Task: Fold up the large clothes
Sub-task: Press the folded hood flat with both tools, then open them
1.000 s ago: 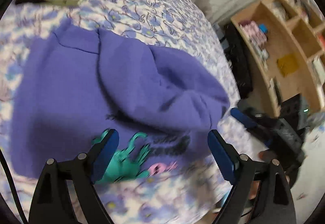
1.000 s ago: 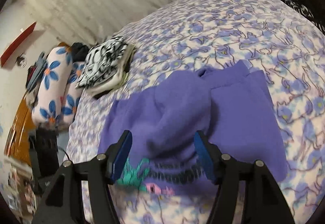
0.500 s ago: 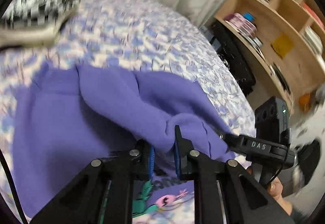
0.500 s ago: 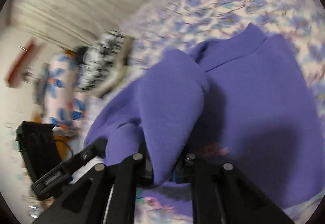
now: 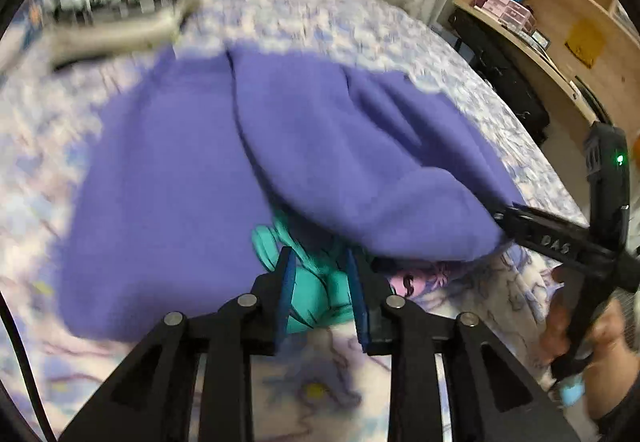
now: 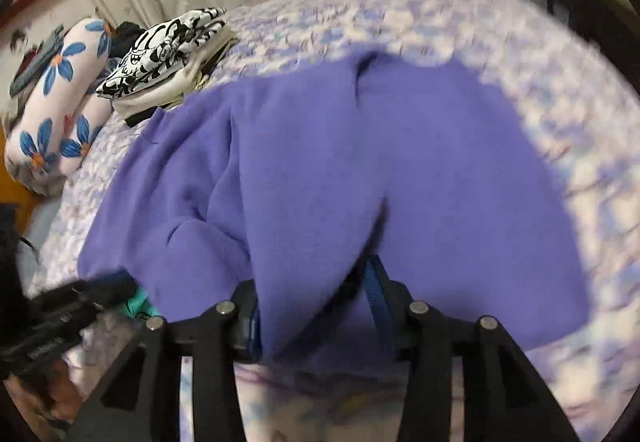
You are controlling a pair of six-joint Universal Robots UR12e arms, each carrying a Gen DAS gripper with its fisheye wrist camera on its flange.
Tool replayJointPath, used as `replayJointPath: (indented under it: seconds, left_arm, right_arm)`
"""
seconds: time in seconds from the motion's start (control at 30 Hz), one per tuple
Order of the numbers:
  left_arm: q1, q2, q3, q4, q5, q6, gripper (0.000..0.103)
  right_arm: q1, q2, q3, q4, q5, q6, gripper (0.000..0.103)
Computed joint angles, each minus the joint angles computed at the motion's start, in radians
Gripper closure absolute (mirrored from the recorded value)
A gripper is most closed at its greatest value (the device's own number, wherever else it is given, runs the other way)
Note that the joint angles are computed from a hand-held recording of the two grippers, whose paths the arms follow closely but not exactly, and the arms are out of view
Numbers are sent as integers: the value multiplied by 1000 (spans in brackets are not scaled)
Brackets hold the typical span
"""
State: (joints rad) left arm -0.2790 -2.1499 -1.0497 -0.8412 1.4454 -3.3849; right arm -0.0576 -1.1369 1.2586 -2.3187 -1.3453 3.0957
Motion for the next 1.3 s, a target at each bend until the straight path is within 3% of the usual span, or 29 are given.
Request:
replayJointPath:
  seconds: [0.1, 0.23, 0.33, 0.4, 0.47, 0.5, 0.57, 0.67, 0.83, 1.0, 1.17, 1.3]
  left_arm:
    - [12, 14, 9, 55, 1, -20, 77]
    - [21, -31, 98, 84, -23, -72, 72]
    - [15, -97, 204, 38, -67, -80, 72]
    - [15, -129, 244, 18, -123, -95, 72]
    - [12, -163, 286, -24, -141, -101, 72]
    - [9, -172, 296, -52, -139, -101, 72]
    - [4, -177, 286, -96, -126, -100, 73]
    - [-2, -169, 249, -150, -70, -105, 73]
    - [16, -132, 144, -67, -133, -173, 73]
    - [-4, -129, 160, -74, -64, -132, 73]
    - [-19, -98, 138, -20, -18, -138, 41]
    - [-25, -78, 134, 13, 7, -155, 34]
  right_arm:
    - [-15, -19, 7, -65, 7, 39, 58]
    - [-15, -9, -29, -109, 1, 69, 55]
    - [4, 13, -57, -181, -55, 53, 55]
    - [3, 30, -72, -192, -16, 34, 55]
    - [-1, 59, -107, -129, 48, 27, 56]
    - [1, 69, -116, -108, 62, 19, 65]
    - [8, 89, -128, -58, 46, -12, 72]
    - [11, 99, -117, 8, 18, -19, 73]
    - [18, 64, -41, -26, -32, -45, 75]
    - [22, 46, -43, 5, -47, -47, 73]
    - [15, 21, -34, -4, 0, -10, 73]
    - [14, 2, -28, -6, 35, -11, 73]
